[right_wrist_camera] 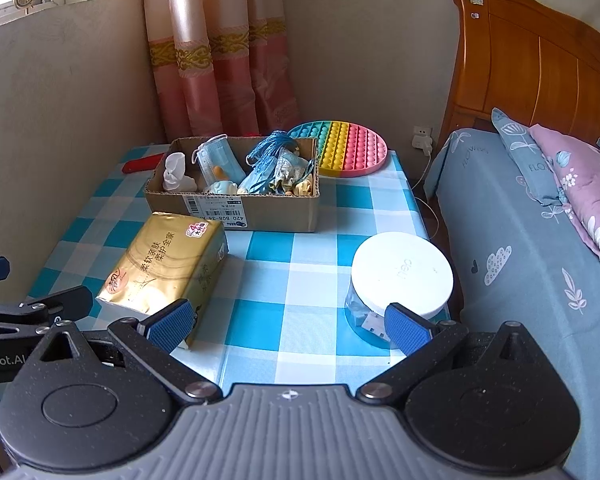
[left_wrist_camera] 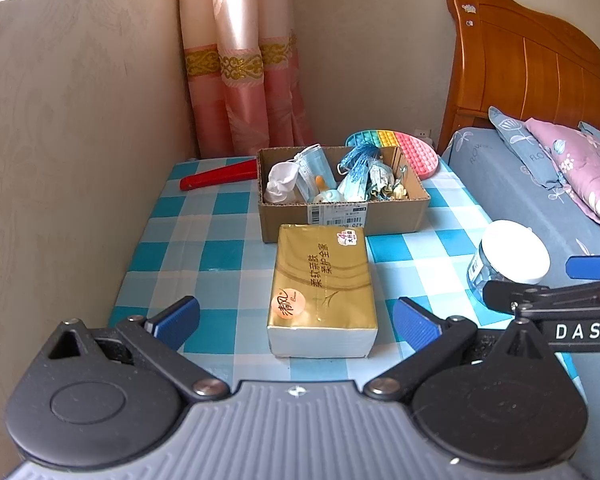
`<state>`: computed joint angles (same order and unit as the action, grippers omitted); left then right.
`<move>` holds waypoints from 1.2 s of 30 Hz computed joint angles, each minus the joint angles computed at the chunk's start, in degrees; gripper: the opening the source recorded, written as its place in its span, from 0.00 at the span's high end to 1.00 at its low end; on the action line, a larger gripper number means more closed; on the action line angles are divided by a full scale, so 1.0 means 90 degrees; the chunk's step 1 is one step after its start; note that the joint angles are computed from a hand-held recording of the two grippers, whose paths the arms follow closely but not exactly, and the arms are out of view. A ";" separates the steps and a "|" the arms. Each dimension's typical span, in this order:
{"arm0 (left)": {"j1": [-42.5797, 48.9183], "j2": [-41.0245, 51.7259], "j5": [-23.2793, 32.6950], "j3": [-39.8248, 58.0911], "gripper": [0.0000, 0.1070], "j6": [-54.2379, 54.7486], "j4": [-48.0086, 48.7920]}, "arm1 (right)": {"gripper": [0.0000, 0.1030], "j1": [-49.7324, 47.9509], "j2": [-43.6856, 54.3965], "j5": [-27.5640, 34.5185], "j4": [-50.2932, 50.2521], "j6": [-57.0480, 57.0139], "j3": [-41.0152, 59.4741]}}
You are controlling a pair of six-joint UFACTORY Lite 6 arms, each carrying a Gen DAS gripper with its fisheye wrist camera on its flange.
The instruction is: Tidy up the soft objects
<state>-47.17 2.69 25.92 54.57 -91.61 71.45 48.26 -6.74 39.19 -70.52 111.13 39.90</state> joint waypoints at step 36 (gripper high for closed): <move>0.0015 -0.0018 0.0033 0.0027 0.04 0.0095 -0.0090 | 0.00 0.0047 -0.0042 0.0061 -0.0017 0.0036 -0.0025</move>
